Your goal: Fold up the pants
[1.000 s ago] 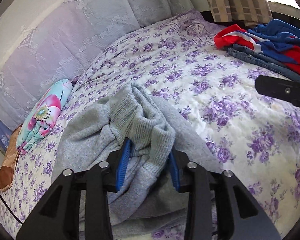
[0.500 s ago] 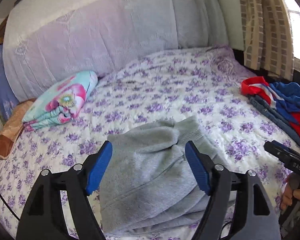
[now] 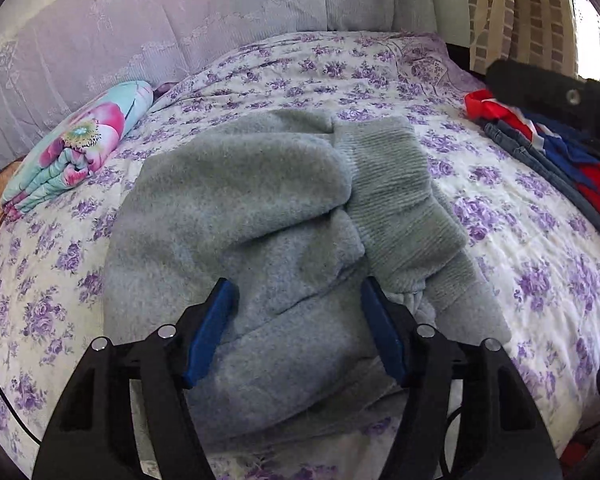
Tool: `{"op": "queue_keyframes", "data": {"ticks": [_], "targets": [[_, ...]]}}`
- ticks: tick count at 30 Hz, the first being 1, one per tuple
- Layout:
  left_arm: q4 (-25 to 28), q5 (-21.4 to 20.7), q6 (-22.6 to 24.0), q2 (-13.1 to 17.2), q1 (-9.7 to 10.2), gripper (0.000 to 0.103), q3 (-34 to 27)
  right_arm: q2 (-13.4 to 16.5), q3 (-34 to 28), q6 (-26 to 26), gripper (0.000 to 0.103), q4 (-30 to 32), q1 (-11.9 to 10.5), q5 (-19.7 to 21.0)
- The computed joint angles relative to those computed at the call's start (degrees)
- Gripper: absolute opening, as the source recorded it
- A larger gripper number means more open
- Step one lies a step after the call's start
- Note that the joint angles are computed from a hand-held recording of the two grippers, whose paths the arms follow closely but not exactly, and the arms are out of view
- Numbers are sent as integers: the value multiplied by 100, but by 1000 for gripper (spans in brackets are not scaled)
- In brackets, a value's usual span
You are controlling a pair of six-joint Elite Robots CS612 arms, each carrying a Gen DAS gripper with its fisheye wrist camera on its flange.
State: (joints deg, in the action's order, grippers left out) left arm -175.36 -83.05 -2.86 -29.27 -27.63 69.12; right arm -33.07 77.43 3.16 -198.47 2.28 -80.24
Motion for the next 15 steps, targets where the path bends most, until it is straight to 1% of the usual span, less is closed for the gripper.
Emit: {"op": "queue_keyframes", "data": {"ticks": [2,5,8,9,10,11,12,15], "targets": [[-32,-107,-35,4,31,64,-7,75,-200,-141,87,285,78,-68],[-62,-105,-19,6,28,64,-1,203,-482,-237,87,712,157,-197],[-58,-121,30,18,35,64,-19,369,-797,-301,87,1419,196,-554],[-53,-127,58,26,37,64,-32,432,-894,-249,87,1635,175,-545],[-31,-120,89,38,34,64,-54,480,-967,-151,88,1817,135,-424],[-21,-83,125,55,28,64,-81,515,-1010,-56,89,1913,91,-283],[-34,-26,153,70,15,64,-96,537,-1037,-17,91,1948,72,-228],[-22,77,148,99,-6,64,-145,612,-1114,-110,93,1882,100,-390]]}}
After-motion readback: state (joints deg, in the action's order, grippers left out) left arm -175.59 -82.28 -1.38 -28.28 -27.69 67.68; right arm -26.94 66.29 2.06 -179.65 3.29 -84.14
